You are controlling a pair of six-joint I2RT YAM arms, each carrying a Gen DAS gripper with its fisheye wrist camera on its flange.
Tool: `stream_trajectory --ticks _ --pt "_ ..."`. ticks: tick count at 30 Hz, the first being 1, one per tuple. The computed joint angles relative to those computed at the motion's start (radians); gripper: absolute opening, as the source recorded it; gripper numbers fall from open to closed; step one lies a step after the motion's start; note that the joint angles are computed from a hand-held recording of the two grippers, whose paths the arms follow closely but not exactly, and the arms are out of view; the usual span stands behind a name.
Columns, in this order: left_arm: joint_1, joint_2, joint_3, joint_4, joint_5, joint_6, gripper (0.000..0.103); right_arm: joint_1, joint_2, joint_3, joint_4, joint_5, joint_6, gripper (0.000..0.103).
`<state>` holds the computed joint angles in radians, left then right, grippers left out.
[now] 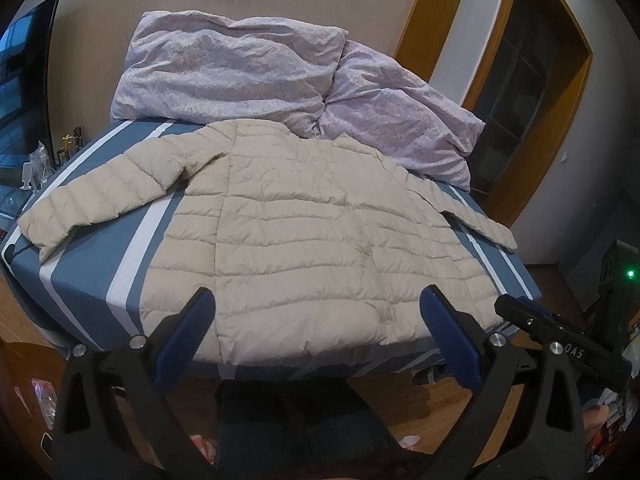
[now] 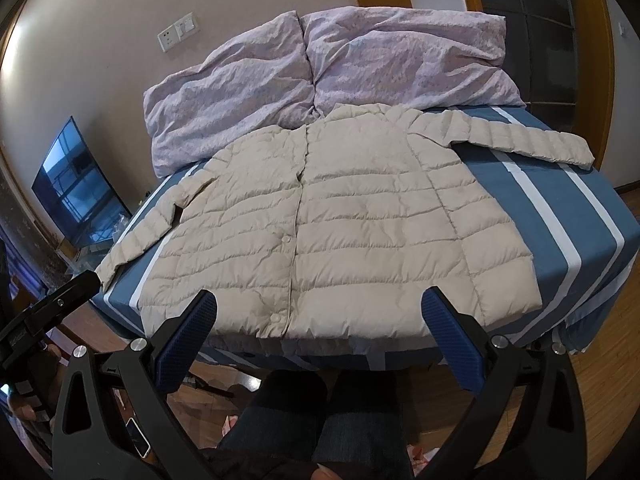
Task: Fold large clothes
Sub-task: 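Reach the right tool to a jacket sleeve cuff and grasp it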
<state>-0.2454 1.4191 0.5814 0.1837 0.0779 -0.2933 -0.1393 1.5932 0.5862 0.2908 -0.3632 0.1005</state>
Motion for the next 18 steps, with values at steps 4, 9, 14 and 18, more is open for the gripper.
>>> stream_trajectory --ticks 4,9,14,18 --pt "0.018 0.063 0.058 -0.015 0.011 0.005 0.101 0.005 0.050 0.057 -0.021 0.025 0.003 0.102" --pt "0.040 0.178 0.147 -0.018 0.000 0.022 0.101 -0.003 0.154 0.170 -0.057 0.055 0.001 0.102" --pt "0.068 0.369 0.331 -0.053 -0.045 0.052 0.101 -0.045 0.322 0.364 -0.128 0.075 0.018 0.102" --pt "0.079 0.537 0.517 -0.095 -0.121 0.092 0.101 -0.097 0.485 0.578 -0.231 0.108 0.043 0.102"
